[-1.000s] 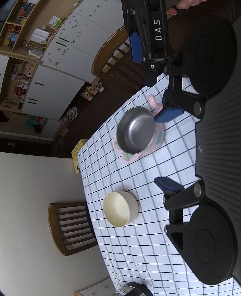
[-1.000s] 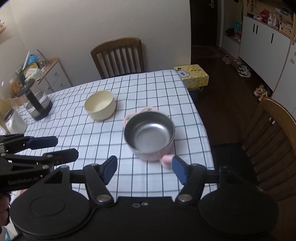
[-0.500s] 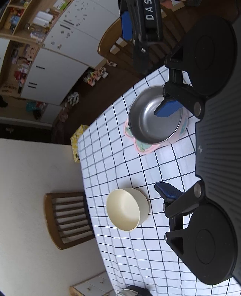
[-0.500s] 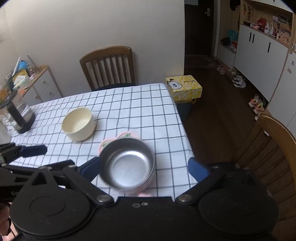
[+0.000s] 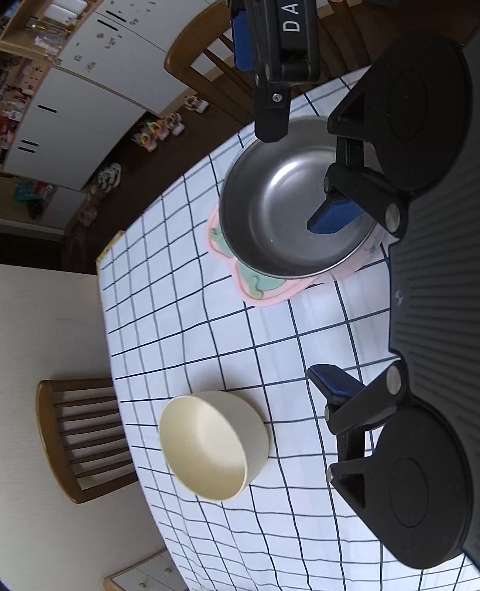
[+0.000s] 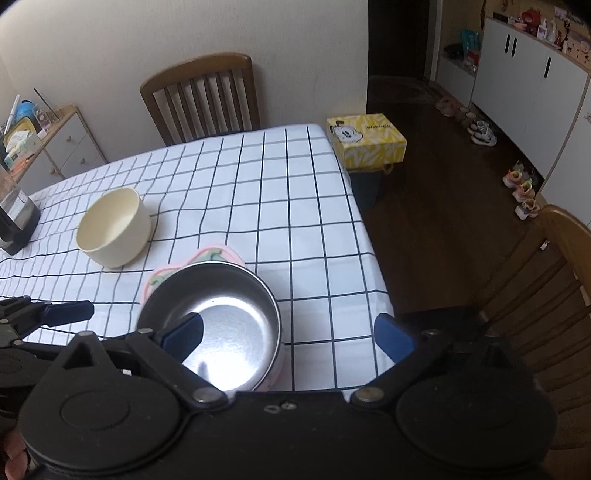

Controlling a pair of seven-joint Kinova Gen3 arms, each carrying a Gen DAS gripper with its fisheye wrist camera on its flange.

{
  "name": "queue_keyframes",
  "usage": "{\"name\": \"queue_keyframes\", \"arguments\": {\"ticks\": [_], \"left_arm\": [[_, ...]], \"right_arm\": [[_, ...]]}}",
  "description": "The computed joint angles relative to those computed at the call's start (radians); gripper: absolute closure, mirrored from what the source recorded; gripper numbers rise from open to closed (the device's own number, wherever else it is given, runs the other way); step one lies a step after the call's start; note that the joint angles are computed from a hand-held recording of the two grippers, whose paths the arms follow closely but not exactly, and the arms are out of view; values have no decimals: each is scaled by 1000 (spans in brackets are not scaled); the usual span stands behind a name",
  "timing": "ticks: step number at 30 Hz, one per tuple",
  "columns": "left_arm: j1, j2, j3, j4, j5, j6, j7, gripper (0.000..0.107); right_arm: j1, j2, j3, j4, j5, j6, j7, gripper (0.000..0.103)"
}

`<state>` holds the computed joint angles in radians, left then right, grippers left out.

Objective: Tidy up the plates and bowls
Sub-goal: 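Move both grippers to the pink pot on the pink heart plate, then close both grippers on the rim of the pink pot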

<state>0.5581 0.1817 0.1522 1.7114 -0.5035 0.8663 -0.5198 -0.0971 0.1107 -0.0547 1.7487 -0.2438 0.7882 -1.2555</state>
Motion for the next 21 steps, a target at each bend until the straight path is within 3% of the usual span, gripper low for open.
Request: {"name": "queue_keyframes", "arguments": {"ticks": [10, 12, 14, 18, 21], "left_arm": [[-7, 60, -24, -27, 34, -16, -42, 32], [-19, 61, -23, -28, 59, -30, -69, 45], [-17, 67, -27, -40, 69, -22, -77, 49], [-14, 76, -32, -62, 85, -2, -79, 72], [-10, 78, -37, -69, 87, 8, -74, 78]], "right_arm": [[-7, 93, -8, -39, 16, 24, -39, 27], [-7, 101, -10, -42, 20, 26, -44, 31], [-11, 101, -11, -39, 31, 21, -55, 35], [-11, 105, -14, -46, 37, 27, -60, 56], [-10, 105, -14, -48, 38, 27, -64, 63]]}}
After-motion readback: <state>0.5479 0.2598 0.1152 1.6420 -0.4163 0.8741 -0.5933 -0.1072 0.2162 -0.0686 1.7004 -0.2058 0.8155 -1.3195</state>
